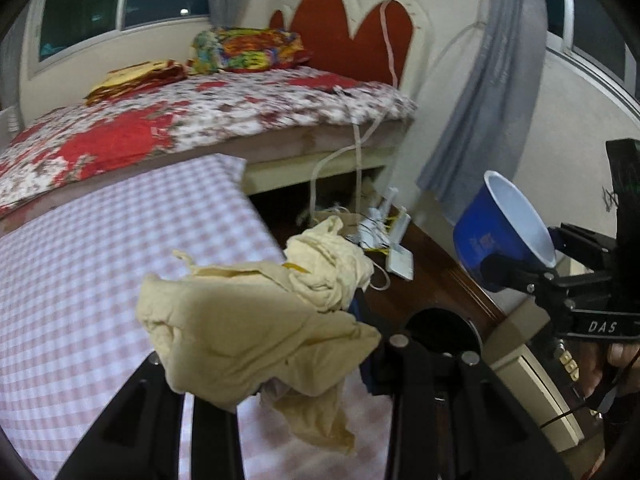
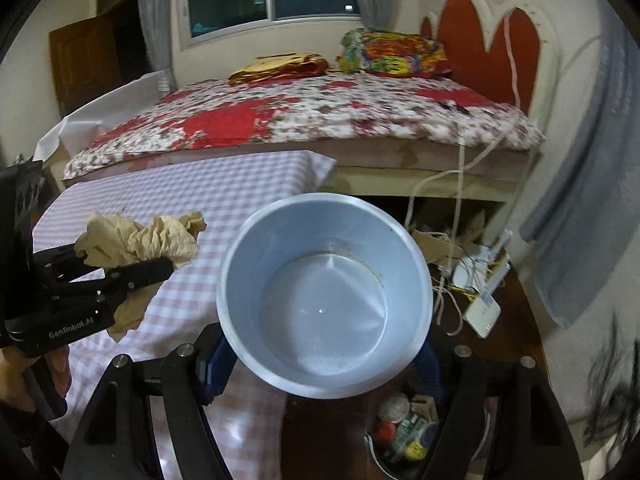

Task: Collect trash
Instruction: 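Carry the beige cloth and blue cup with both grippers over the bin, then open both grippers to drop the cloth and cup into the bin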

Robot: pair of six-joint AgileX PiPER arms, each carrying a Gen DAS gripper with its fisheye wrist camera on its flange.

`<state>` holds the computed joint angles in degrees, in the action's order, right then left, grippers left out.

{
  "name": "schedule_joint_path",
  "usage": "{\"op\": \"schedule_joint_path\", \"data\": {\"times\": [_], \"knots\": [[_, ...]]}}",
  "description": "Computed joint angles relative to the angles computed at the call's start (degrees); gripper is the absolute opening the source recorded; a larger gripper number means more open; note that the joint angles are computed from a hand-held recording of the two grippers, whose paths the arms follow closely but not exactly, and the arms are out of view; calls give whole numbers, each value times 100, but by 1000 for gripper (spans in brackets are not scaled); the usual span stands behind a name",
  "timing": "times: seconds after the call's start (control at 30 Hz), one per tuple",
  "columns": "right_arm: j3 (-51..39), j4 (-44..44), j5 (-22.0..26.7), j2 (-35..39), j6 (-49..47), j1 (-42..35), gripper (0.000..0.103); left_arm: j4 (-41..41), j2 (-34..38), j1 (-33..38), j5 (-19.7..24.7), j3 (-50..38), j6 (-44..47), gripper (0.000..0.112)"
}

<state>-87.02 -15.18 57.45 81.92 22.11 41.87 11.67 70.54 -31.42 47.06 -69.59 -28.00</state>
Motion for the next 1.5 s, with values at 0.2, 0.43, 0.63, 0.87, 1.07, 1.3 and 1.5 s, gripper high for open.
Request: {"op": "schedule_joint_path", "data": {"times": [0.2,0.43,0.63,0.87,1.07,1.3,1.5], "knots": [[1030,30,-173,-785,72,-592,76,136,509,-668,-106,-257,-268,36],[2095,193,-250,-1468,-259,-1365,76,31,1167,-1210,-177,-593,-307,36],[2839,491,-423,-1824,-730,-1988,76,-164,1743,-1594,-171,-925,-225,36],[3483,971,-689,-2044,-1476,-2758,76,-663,2451,-1725,-46,-1403,218,36],[3935,1078,-916,-2031,-2054,-3183,76,-1075,3139,-1749,216,-1964,597,36],[4456,1384,-1372,-1619,-2807,-3689,76,-1572,4285,-1748,830,-2945,1074,36],[4660,1039,-1863,-846,-2938,-3628,76,-1908,4903,-1653,1237,-3455,1135,36]]}}
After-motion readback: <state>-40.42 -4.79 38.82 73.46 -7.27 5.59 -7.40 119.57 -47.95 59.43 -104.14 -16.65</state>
